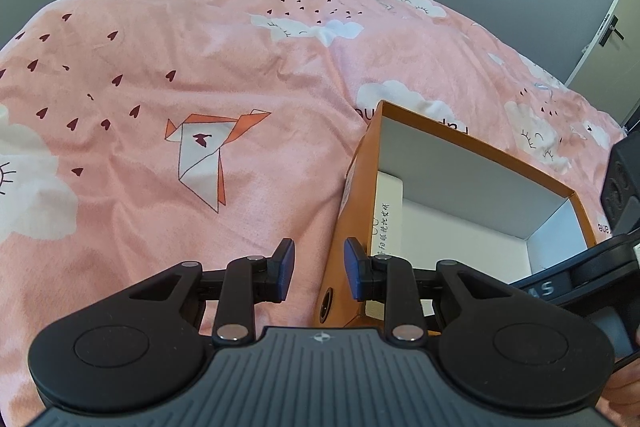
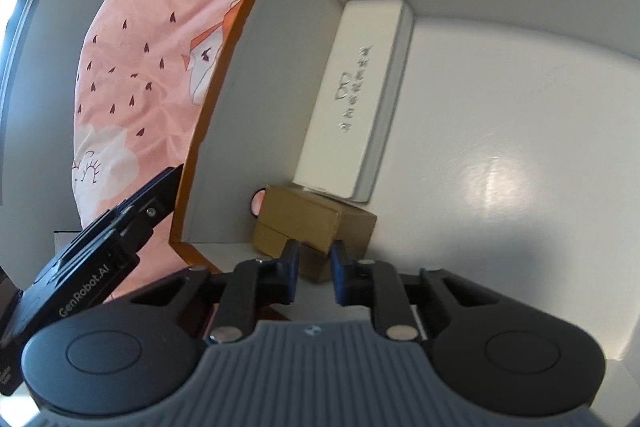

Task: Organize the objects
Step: 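Lower the gold box into the orange box beside the white carton and release with the right gripper, then grasp the photo card pack with the left gripper while the right gripper grasps the black box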

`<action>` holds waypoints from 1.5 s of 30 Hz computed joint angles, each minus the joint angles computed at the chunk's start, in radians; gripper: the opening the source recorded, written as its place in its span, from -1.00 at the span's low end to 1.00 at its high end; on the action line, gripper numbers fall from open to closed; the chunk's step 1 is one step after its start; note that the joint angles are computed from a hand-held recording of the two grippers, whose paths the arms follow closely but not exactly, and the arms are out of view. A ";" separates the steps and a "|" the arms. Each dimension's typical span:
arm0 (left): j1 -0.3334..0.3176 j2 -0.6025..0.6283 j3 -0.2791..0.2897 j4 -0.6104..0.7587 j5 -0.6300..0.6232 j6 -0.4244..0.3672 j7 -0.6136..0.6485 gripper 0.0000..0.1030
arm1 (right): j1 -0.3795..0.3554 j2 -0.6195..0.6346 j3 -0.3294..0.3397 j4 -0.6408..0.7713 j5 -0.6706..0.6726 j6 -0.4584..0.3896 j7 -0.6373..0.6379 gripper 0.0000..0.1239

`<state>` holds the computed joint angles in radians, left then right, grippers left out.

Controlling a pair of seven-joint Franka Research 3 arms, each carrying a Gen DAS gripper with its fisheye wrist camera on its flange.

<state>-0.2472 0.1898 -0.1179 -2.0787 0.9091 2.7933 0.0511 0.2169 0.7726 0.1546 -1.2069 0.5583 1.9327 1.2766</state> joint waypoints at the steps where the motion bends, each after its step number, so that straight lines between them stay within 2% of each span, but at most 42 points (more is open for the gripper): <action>1: -0.001 0.000 0.000 0.001 0.002 -0.004 -0.001 -0.38 | 0.006 -0.004 0.000 -0.009 -0.003 0.014 -0.005 -0.71; 3: -0.004 0.000 0.000 0.005 0.006 -0.014 -0.004 -0.39 | 0.021 -0.018 -0.004 -0.032 -0.016 0.052 -0.019 -0.71; 8: -0.004 -0.006 0.002 -0.001 0.026 -0.009 -0.021 -0.40 | 0.023 -0.022 -0.003 -0.038 -0.025 0.062 -0.029 -0.71; 12: -0.020 -0.027 0.004 -0.004 0.103 -0.043 -0.097 -0.40 | 0.021 -0.075 -0.007 -0.113 -0.021 0.120 -0.049 -0.70; 15: -0.025 -0.054 -0.009 -0.012 0.164 -0.079 -0.152 -0.40 | 0.009 -0.163 0.002 -0.229 0.008 0.204 -0.111 -0.69; 18: -0.020 -0.086 -0.028 -0.025 0.201 -0.102 -0.185 -0.40 | -0.001 -0.290 0.014 -0.396 0.066 0.339 -0.220 -0.66; 22: -0.017 -0.139 -0.060 -0.051 0.252 -0.127 -0.180 -0.40 | -0.019 -0.463 0.035 -0.621 0.215 0.517 -0.417 -0.64; 25: -0.010 -0.177 -0.083 -0.078 0.247 -0.103 -0.143 -0.40 | -0.018 -0.570 0.032 -0.755 0.352 0.598 -0.554 -0.61; 29: -0.005 -0.208 -0.106 -0.121 0.167 -0.026 -0.029 -0.40 | 0.017 -0.697 0.006 -0.917 0.523 0.711 -0.720 -0.49; 31: -0.007 -0.219 -0.115 -0.151 0.089 0.017 0.066 -0.40 | 0.044 -0.754 -0.010 -0.993 0.598 0.782 -0.793 -0.42; 34: -0.016 -0.230 -0.126 -0.204 -0.051 0.080 0.212 -0.40 | 0.081 -0.810 -0.036 -1.080 0.676 0.854 -0.859 -0.42; 41: -0.052 -0.253 -0.136 -0.300 -0.405 0.095 0.517 -0.40 | 0.138 -0.859 -0.061 -1.208 0.791 0.985 -0.930 -0.41; 45: -0.065 -0.258 -0.134 -0.346 -0.539 0.116 0.620 -0.40 | 0.150 -0.870 -0.064 -1.264 0.712 0.993 -0.840 -0.41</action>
